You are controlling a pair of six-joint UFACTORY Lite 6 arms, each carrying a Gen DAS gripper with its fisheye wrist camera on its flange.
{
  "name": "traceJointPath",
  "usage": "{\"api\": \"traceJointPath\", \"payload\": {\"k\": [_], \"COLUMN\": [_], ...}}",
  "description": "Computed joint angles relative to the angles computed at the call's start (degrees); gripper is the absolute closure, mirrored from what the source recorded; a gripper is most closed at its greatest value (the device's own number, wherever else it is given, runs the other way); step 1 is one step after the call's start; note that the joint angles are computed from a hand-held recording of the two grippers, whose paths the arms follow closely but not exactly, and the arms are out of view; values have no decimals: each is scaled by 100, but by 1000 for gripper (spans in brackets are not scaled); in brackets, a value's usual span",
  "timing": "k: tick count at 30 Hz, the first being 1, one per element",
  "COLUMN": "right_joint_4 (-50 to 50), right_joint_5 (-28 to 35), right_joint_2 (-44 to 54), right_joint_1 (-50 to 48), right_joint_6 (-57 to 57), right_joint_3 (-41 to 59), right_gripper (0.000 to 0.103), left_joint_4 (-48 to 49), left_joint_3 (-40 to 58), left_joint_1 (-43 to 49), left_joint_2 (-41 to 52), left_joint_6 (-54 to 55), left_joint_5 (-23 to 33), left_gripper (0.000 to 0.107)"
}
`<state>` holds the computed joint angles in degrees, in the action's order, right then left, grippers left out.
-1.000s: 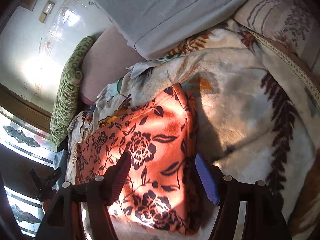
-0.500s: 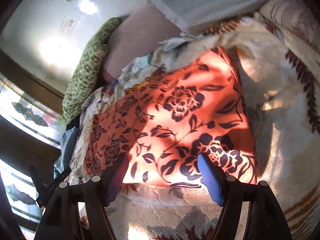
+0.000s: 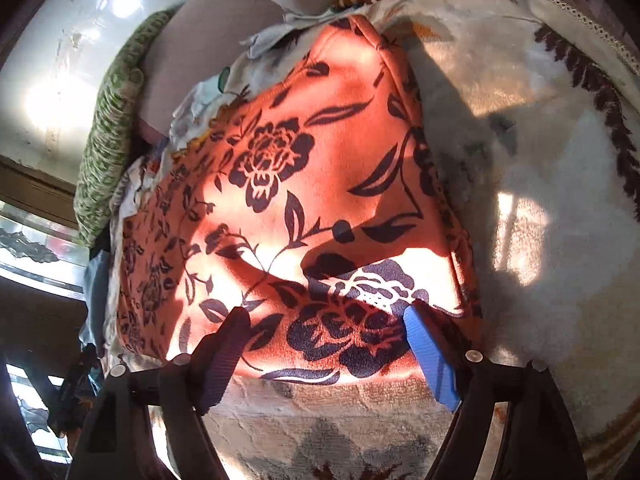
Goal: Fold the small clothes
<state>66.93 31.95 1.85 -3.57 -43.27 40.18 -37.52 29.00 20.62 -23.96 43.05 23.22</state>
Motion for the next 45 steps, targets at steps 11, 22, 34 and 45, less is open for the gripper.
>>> {"api": "traceJointPath", "payload": {"k": [11,22,34,45], "right_joint_4": [-563,494,-318,-1865], "right_joint_5": [992,1195,867,1390], "right_joint_2": [885,2501,2635,884], "right_joint_1": [-1307,-1023,-611,-70], "right_joint_6": [-91,-1215,-561,1438], "right_joint_3": [1874,2509,2712,3229], "right_gripper": [21,28,75,85], "left_joint_4": [-2181,-2559,-1602,-628], "left_joint_3": [2130,3831,4456,3652], "left_joint_1": [66,-113,-530,-431], "left_joint_2": [2914,5121,5535,2634], "left_joint_6": [1866,1804,765,-132], "left_joint_5": [328,1151,1044,1777], "left_gripper": [18,41,94,95]}}
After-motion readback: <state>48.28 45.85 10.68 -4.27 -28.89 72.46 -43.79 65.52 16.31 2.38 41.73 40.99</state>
